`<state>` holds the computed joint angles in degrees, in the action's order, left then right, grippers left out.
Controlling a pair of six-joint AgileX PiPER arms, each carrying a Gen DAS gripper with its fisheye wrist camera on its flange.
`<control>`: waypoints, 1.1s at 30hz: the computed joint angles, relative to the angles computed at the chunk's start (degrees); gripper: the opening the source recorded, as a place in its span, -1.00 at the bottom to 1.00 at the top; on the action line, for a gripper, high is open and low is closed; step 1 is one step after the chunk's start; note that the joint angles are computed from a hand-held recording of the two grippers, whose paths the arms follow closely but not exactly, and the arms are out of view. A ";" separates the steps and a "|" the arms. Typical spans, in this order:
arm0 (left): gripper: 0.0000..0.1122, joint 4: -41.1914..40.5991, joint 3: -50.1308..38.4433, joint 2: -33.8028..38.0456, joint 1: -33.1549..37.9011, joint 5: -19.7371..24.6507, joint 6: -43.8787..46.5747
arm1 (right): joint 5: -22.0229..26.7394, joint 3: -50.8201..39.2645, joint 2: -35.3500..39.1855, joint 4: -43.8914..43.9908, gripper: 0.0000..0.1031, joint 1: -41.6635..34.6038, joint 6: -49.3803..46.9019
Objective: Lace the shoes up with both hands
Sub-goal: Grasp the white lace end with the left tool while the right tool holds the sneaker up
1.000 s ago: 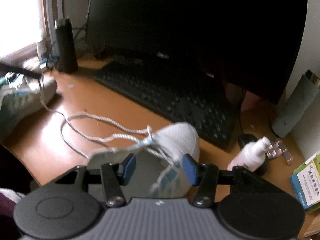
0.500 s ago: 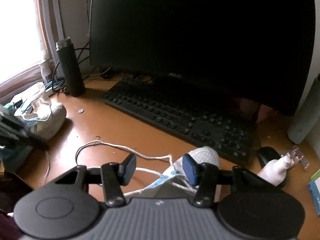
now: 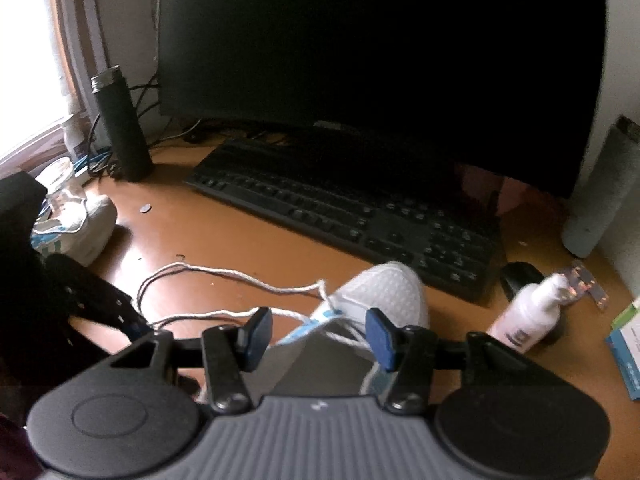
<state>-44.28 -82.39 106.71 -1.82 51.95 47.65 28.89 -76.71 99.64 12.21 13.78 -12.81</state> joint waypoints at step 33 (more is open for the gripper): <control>-1.00 9.40 0.52 2.21 -1.04 0.08 4.83 | 1.23 -0.80 0.74 0.95 0.04 0.98 -0.33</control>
